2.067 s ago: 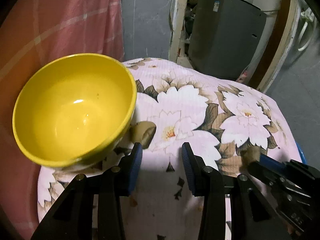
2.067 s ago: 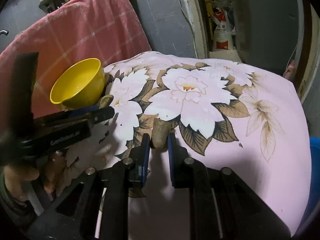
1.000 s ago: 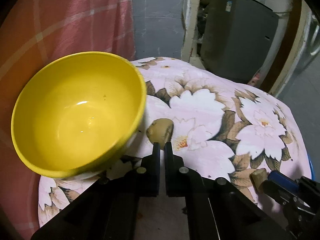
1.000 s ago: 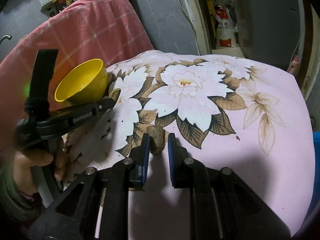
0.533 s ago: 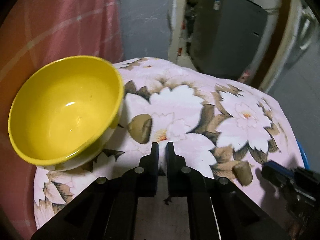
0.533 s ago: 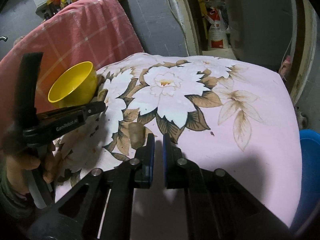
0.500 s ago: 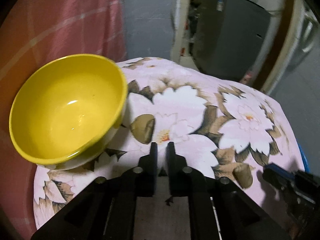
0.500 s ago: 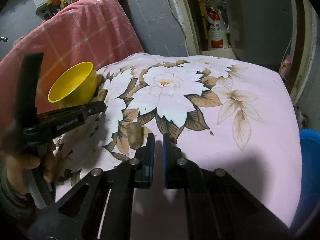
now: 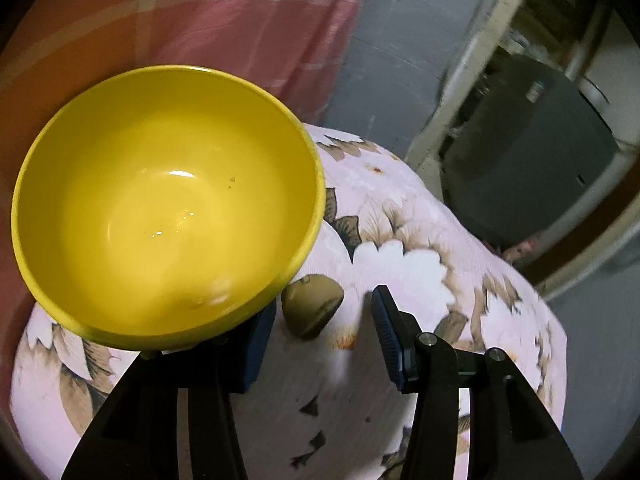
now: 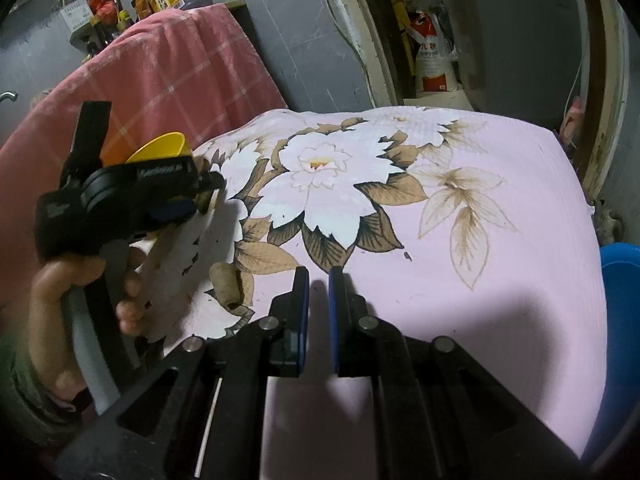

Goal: Collect trash

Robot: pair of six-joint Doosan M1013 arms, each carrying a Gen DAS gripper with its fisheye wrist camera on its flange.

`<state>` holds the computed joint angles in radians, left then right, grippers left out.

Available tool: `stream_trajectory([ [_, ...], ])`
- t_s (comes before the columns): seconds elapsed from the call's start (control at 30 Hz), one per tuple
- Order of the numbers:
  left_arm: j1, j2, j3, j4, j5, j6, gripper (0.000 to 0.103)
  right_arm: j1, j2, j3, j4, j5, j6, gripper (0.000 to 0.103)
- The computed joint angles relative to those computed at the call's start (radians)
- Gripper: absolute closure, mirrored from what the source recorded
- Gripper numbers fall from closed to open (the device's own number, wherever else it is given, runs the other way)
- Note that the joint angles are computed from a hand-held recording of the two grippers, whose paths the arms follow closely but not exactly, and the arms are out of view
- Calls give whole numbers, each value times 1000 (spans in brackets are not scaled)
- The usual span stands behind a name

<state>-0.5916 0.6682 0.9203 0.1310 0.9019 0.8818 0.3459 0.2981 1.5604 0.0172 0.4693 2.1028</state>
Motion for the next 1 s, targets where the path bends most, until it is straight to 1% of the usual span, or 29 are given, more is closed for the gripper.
stream_trajectory([
  [0.07,1,10,-18,8,22,0,60,-2,-1,2,16,0,-20,85],
  [0.1,1,9,-15,16,17,-11,62,-1,0,0,21,2,-28,85],
  [0.13,3,9,-20,19,23,-12,68,-1,3,-5,25,11,-41,85],
  [0.17,5,11,-23,20,30,-11,77,-1,3,-5,25,11,-41,85],
  [0.2,7,10,-20,16,29,-10,77,0,7,-12,29,23,-49,85],
  [0.23,14,4,-8,-8,11,2,77,0,10,-17,29,28,-50,85],
  [0.47,33,-14,24,-98,-12,89,77,4,27,-49,49,69,-95,84],
  [0.7,50,-51,76,-202,-12,262,77,13,59,-101,90,128,-185,83],
  [0.73,52,-53,77,-219,-2,315,77,15,64,-110,95,141,-200,82],
  [0.77,52,-54,77,-221,7,348,77,16,66,-114,98,147,-212,81],
  [0.83,48,-69,96,-208,3,420,77,22,73,-130,102,167,-246,73],
  [0.9,45,-86,120,-194,-2,480,77,27,76,-137,108,180,-265,71],
  [1.0,51,-106,151,-224,-9,541,77,31,78,-142,115,188,-278,70],
])
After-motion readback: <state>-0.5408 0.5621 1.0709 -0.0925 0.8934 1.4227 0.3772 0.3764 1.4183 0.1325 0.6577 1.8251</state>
